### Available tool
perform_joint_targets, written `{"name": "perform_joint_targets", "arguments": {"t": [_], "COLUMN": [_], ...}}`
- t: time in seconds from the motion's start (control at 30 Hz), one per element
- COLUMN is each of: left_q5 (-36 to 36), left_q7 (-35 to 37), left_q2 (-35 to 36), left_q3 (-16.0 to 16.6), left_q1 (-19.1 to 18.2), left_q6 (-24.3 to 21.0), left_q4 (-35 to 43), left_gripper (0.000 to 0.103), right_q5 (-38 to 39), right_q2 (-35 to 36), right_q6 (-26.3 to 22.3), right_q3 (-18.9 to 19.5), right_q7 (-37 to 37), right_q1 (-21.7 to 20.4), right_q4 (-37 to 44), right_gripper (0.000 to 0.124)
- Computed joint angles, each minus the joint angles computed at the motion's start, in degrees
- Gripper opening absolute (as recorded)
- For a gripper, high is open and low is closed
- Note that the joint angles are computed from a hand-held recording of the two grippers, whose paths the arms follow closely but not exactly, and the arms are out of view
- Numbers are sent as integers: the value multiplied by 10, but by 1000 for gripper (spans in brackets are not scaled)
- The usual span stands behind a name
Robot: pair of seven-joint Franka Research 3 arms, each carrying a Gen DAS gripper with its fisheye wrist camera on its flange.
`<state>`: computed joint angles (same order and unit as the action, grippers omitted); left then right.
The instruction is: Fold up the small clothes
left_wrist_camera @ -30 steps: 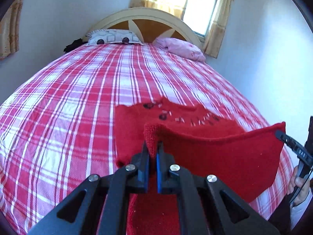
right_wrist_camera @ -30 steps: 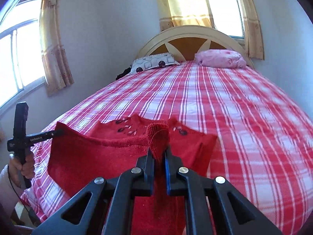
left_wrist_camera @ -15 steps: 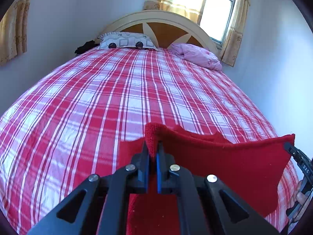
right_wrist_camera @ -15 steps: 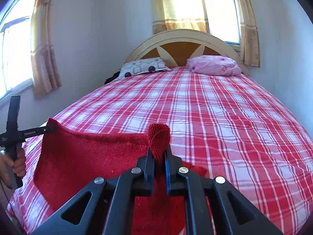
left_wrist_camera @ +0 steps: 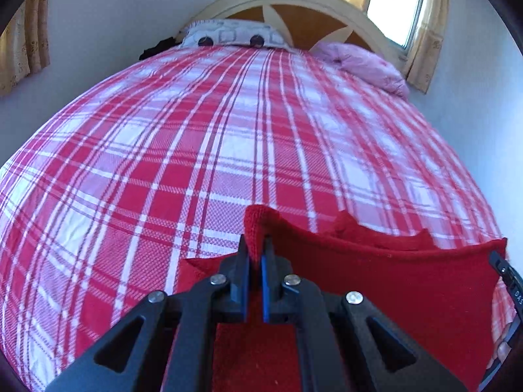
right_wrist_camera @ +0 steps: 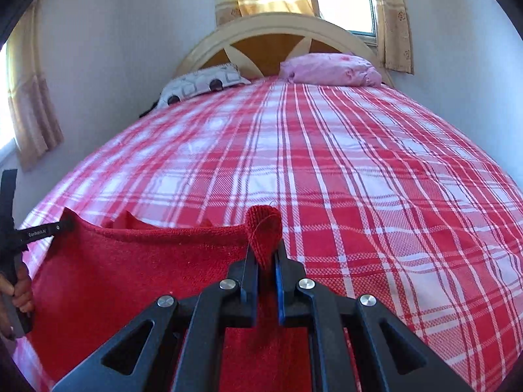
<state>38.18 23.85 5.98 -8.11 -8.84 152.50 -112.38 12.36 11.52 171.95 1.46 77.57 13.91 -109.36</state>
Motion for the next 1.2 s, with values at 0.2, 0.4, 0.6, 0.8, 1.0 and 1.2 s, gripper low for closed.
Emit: {"name": "perform_joint_targets", "arguments": {"t": [0.2,0.4,0.6,0.8,1.0,1.2], "left_q5": [-20,-9,-79,-7,-58,-89], "left_q7": [-7,-20,68,30,-4,-12], "left_q2": [29,33,19,-123,-256,-280], "left_q3": [6,8,-5,-17,-36,-59], "left_q1": [-1,-9,4,11,17,9], "left_q6": [-14,-50,-79,-61,4,20], "left_q4": [14,25,31,-103,-264,-304], "left_gripper": [13,29,43,80,80,80], "right_q5": [-82,-36,172,341,325,255], "right_q2": [48,59,-21,-167,-276,-295], "right_q6": [-71,-113,-87,-45,4,15], "right_q3": [-40,-5,39,21,24,21], "right_q7": [69,28,-59,-203,-258,-152], "right_q1": [28,-6,-66,-33,27,33], "right_q4": [48,71,16,-140,-291,-343], "right_gripper": [8,9,18,39,39,39]}}
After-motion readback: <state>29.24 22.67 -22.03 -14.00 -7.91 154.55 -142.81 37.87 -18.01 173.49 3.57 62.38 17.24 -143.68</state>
